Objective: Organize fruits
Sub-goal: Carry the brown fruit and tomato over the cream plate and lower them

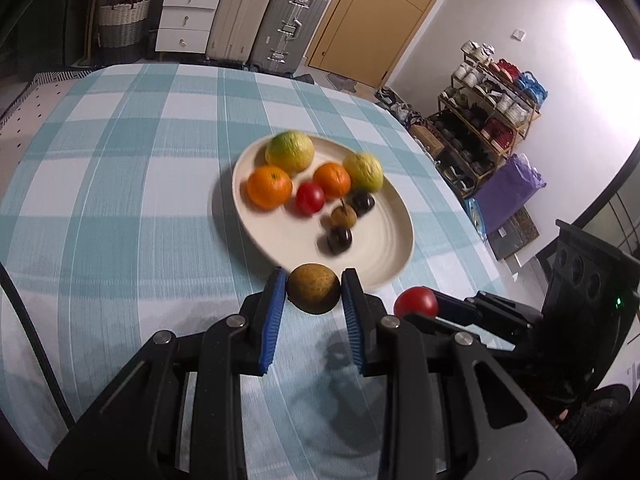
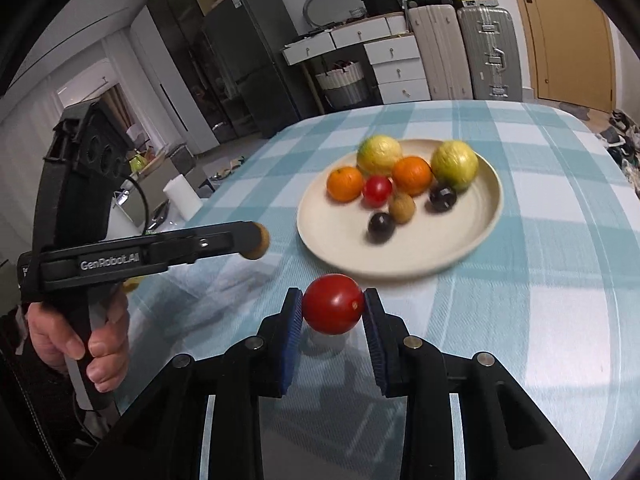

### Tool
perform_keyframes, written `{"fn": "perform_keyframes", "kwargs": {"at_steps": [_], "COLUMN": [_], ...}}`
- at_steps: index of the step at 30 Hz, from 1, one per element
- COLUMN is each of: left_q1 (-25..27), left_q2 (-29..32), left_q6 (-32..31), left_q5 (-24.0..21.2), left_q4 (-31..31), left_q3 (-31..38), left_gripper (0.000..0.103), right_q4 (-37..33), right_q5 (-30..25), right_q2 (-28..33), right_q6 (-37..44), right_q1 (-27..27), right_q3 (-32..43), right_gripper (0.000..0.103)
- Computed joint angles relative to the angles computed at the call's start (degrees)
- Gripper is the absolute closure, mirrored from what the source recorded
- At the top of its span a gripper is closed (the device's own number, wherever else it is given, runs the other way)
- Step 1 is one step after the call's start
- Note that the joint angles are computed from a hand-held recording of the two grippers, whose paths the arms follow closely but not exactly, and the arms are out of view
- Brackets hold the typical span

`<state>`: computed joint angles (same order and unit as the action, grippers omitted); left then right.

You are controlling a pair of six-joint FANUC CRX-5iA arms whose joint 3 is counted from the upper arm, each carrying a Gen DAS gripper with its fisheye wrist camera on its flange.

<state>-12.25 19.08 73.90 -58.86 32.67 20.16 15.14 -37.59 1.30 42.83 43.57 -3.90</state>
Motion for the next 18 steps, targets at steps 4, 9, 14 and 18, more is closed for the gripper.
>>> {"fn": "perform_keyframes", "kwargs": {"at_steps": [4, 9, 14, 18], "left_q1": [-0.19, -0.39, -0.46, -0.48], "left_q2": [4.0, 8.88, 11.93, 14.13], "left_q6": [2.24, 4.61, 5.98, 6.95], "left_q5": [-1.63, -4.44, -5.72, -7.0], "left_q4": [-0.95, -1.86, -2.21, -1.79], "left_q3": [5.81, 12.6, 16.63, 19.39], "left_gripper": [0.077, 0.077, 0.077, 0.077], "right_q4": [-0.19, -2.34, -3.52, -2.38], "right_q5": [-0.08, -0.33, -1.51, -2.0], "right_q2": [2.33, 4.89, 7.0, 8.38], "right_q6": [2.04, 5.01, 7.01, 7.95], "right_q1": [-0.99, -2.73, -3.9, -4.08], "right_q3": [3.19, 6.88, 9.67, 11.08], "right_gripper": [0.072, 0.072, 0.072, 0.072]}}
